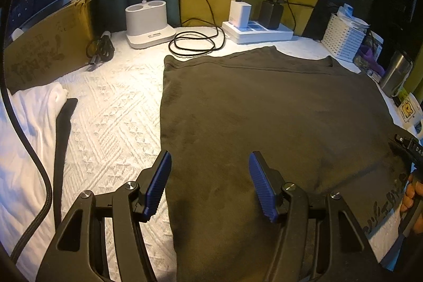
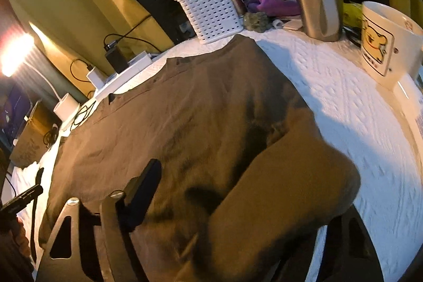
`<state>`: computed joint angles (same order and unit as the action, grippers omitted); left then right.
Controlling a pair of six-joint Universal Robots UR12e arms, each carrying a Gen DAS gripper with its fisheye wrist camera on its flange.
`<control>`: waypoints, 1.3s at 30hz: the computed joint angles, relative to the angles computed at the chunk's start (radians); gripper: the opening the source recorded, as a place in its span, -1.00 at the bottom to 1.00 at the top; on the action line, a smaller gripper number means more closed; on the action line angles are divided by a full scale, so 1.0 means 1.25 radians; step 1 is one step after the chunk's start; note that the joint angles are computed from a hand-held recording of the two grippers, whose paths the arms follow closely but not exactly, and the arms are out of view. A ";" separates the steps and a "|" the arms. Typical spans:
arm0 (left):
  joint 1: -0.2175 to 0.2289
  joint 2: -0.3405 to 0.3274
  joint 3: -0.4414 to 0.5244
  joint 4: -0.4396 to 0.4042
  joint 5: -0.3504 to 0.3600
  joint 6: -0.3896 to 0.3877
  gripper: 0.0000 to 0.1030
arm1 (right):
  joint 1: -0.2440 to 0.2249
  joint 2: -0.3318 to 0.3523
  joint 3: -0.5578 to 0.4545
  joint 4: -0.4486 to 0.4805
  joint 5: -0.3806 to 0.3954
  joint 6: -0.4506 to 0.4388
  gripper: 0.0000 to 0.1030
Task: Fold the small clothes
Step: 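Grasp the shirt's side edge with the right gripper and fold it over lengthwise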
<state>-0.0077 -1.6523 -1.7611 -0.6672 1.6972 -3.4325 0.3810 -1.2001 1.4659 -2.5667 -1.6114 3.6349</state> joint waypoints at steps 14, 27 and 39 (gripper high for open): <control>0.026 -0.018 0.008 -0.001 -0.040 0.001 0.19 | -0.009 0.037 -0.061 0.061 0.014 -0.017 -0.53; 0.059 0.011 -0.030 0.054 -0.075 0.016 0.19 | 0.026 0.060 -0.140 0.051 0.025 -0.083 -0.70; 0.099 0.062 -0.090 0.083 -0.113 0.041 0.19 | 0.084 0.121 -0.250 0.086 0.054 -0.141 -0.72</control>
